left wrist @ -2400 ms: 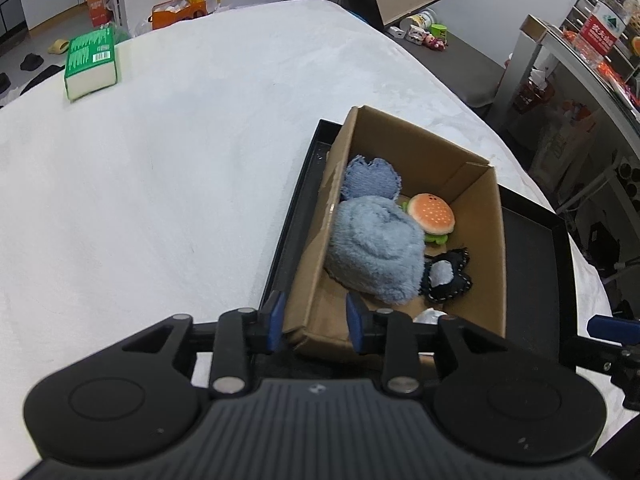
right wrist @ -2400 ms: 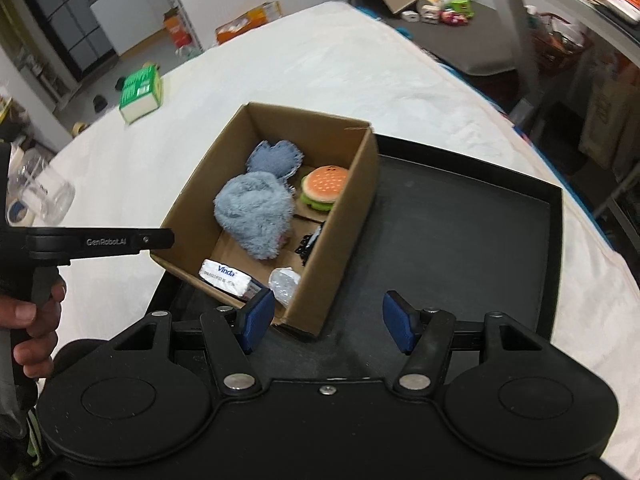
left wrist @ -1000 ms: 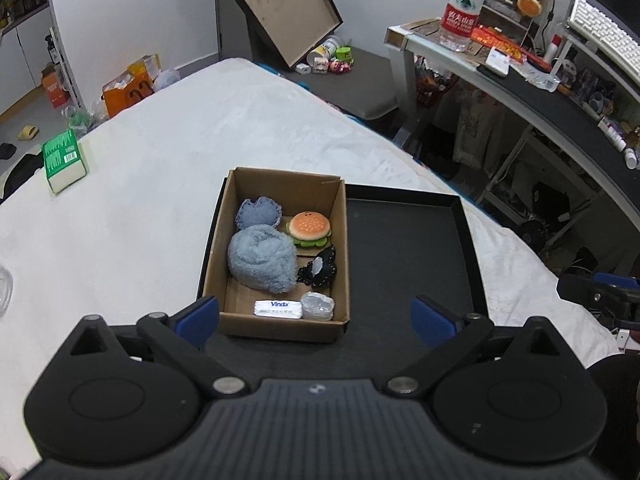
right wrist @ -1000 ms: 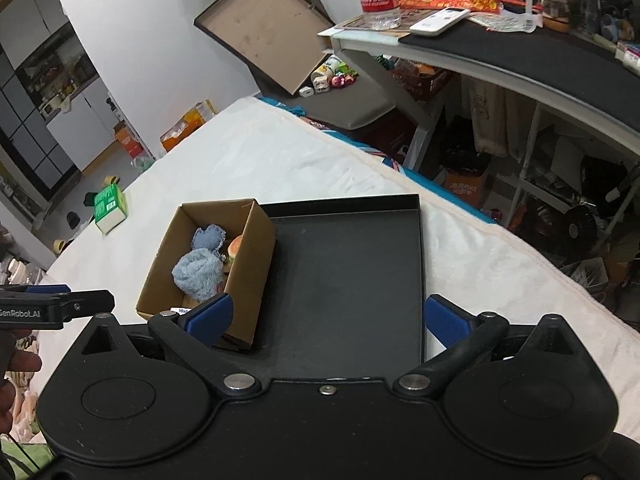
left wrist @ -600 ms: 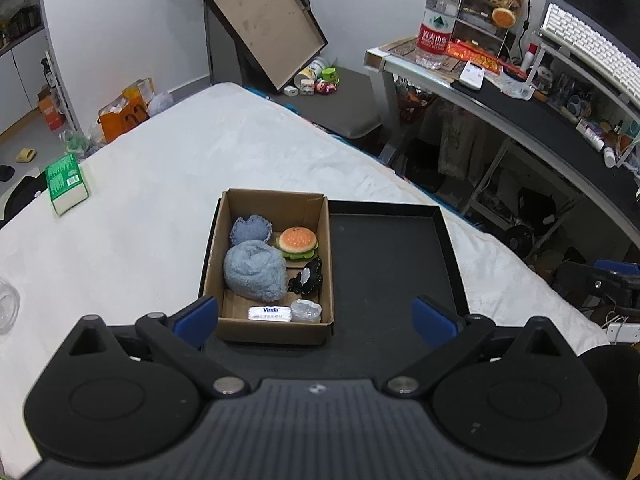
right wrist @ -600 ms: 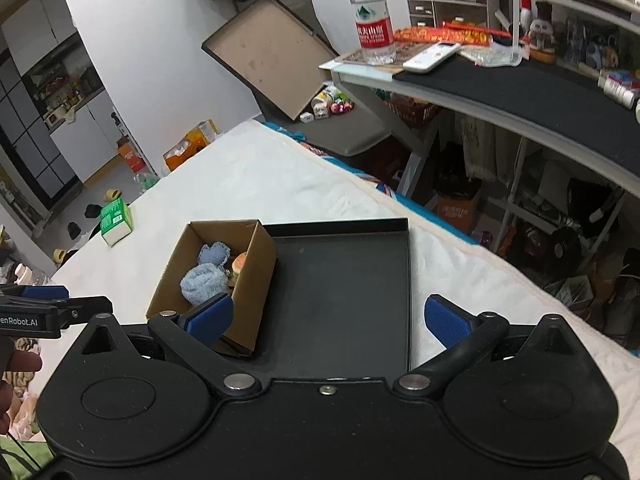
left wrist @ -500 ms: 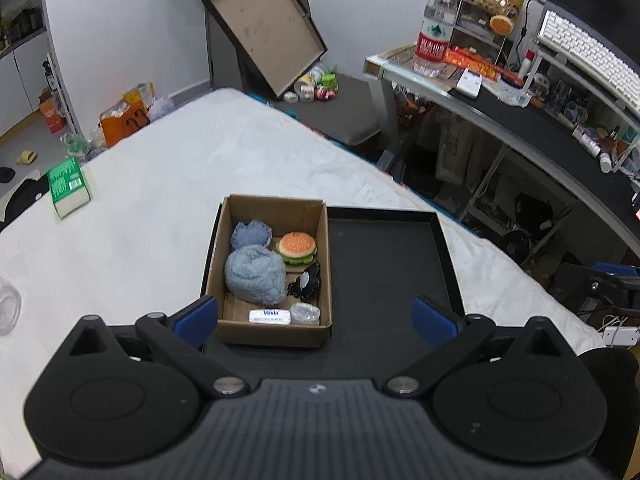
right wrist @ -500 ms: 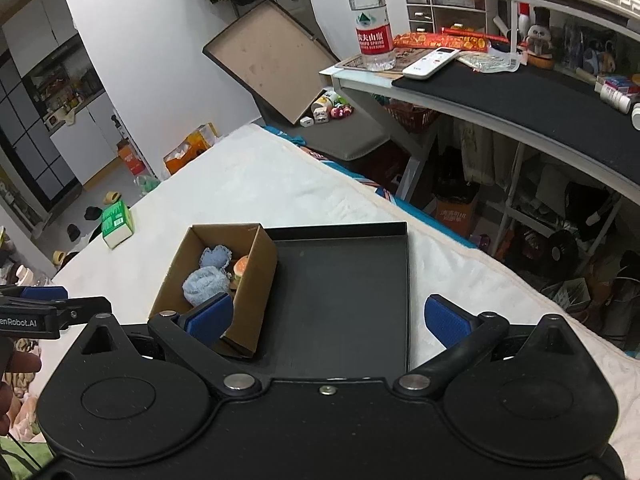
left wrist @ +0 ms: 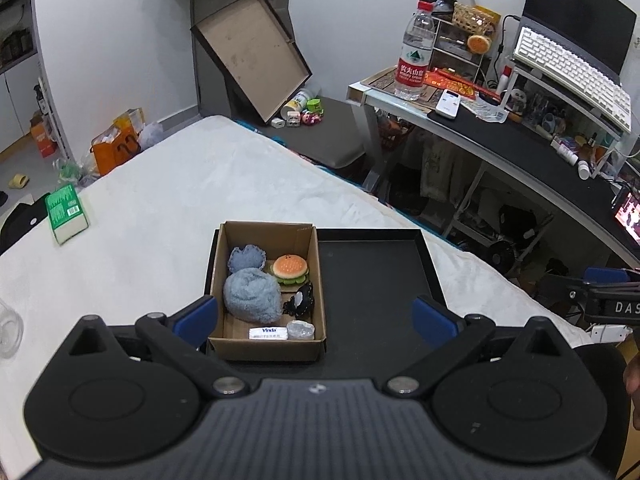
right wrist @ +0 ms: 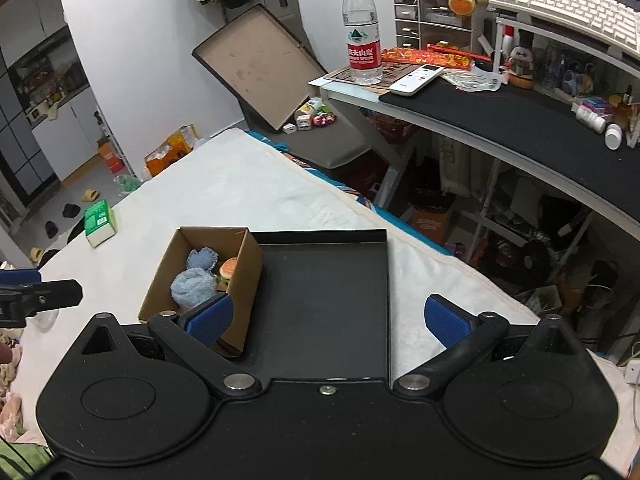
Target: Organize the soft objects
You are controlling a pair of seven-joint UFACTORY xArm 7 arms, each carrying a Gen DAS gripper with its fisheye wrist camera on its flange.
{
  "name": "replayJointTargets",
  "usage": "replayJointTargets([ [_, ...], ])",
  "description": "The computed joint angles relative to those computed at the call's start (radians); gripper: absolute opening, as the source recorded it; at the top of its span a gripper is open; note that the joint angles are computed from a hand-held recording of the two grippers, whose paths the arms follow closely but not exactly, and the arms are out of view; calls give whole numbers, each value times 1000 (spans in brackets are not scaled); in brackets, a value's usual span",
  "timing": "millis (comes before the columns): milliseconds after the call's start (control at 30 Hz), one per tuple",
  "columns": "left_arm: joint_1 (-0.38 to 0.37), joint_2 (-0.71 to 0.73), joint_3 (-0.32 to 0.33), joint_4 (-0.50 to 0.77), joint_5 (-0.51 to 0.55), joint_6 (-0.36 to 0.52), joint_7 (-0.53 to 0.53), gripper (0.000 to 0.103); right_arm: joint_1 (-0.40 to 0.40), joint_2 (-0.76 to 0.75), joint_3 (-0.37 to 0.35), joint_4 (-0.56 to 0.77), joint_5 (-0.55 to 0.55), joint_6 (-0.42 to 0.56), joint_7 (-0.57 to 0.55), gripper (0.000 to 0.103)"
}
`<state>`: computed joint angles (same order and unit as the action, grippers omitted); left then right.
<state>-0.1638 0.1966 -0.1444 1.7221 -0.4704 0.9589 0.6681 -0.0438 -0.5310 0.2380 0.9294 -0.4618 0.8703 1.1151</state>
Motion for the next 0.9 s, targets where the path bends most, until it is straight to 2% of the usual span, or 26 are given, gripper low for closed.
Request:
replayJointTargets([
  [200,12,-21,4,-29,-27,-1,29,102,10,5,17,19,3,48,20,103],
  [900,23,-97,34,-152,-59,-26,86,102,68,11,36,37,3,90,48,103],
])
